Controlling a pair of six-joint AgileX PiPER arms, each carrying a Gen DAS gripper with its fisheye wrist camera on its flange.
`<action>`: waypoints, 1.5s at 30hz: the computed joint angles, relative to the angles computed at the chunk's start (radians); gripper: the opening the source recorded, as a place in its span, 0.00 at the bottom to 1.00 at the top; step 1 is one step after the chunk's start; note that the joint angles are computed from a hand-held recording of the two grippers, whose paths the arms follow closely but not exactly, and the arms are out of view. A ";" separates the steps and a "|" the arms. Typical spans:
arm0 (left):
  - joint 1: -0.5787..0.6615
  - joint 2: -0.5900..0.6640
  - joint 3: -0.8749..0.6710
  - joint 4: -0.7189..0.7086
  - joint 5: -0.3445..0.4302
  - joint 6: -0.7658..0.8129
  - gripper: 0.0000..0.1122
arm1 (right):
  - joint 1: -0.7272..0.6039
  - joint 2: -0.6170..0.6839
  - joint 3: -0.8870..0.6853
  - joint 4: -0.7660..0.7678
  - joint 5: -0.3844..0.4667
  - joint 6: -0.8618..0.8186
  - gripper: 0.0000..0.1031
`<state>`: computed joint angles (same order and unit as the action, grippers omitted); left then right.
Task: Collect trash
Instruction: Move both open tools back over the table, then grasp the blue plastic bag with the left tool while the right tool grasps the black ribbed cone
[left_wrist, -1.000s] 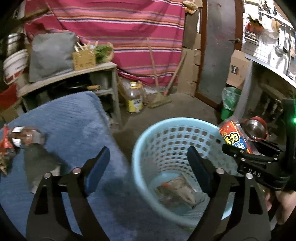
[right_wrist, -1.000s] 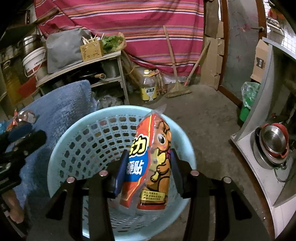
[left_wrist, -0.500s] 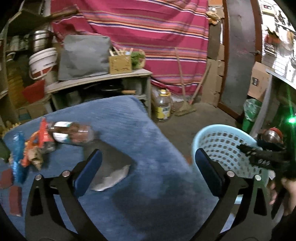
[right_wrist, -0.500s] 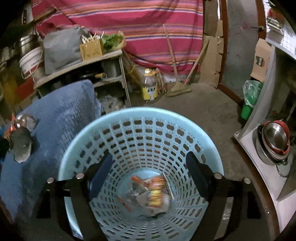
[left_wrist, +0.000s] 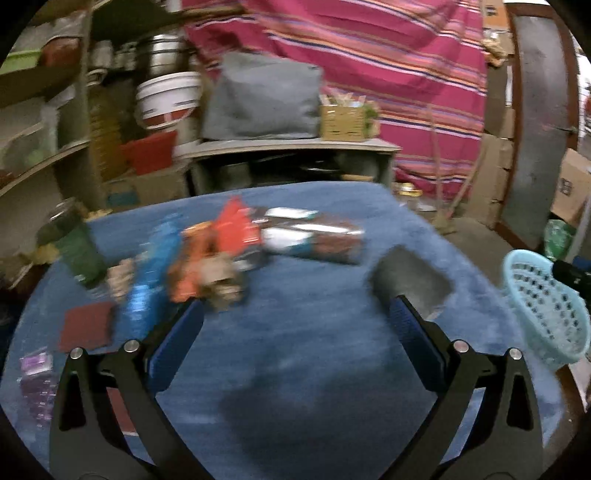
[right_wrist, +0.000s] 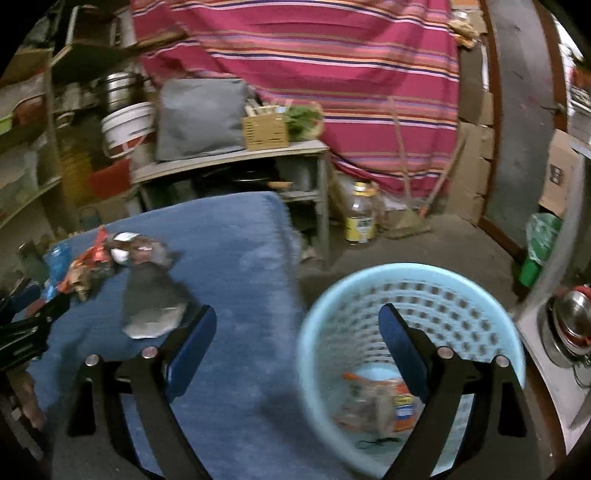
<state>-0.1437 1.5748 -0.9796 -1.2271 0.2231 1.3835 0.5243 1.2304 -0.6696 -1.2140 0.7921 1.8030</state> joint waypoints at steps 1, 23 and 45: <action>0.029 0.006 -0.006 -0.006 0.013 0.010 0.87 | 0.022 0.028 -0.020 -0.007 0.005 0.014 0.85; 0.263 0.279 -0.348 0.346 0.224 -0.287 0.73 | 0.135 0.545 -0.531 0.019 0.097 -0.168 0.85; 0.353 0.201 -0.289 0.228 0.292 -0.135 0.19 | 0.029 0.682 -0.718 0.228 0.038 -0.454 0.85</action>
